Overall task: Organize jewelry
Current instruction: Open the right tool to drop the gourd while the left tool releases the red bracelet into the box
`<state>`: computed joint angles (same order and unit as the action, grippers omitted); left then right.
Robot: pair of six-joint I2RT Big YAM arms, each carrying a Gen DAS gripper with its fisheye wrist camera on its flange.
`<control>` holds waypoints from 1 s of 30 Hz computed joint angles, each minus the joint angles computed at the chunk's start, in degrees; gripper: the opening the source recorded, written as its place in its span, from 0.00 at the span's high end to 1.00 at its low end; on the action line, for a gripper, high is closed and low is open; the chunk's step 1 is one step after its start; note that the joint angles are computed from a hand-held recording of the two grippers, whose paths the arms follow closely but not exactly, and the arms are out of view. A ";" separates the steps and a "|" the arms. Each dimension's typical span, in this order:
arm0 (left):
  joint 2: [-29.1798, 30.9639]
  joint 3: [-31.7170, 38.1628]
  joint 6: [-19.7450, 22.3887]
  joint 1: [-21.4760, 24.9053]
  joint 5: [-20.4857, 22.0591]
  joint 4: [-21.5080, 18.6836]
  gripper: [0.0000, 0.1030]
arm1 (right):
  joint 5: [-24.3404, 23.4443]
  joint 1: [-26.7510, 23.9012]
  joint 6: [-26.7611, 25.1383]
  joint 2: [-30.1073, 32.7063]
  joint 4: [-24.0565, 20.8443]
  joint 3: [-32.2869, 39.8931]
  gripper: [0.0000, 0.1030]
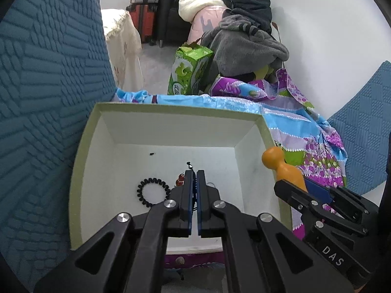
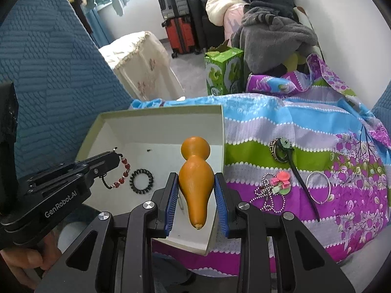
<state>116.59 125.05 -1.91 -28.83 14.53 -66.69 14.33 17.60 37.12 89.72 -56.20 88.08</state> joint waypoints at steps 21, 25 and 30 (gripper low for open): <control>-3.80 0.93 -2.24 -0.09 -5.42 -0.06 0.52 | -0.28 -0.92 -4.06 -4.23 0.15 1.19 0.65; -5.45 1.73 -3.16 -0.81 -6.23 0.94 0.40 | 0.59 -1.44 -6.22 -6.44 0.04 2.05 0.65; -6.86 2.87 -4.23 -2.12 -8.44 1.91 0.23 | 1.10 -2.31 -8.37 -9.55 -0.17 2.55 0.65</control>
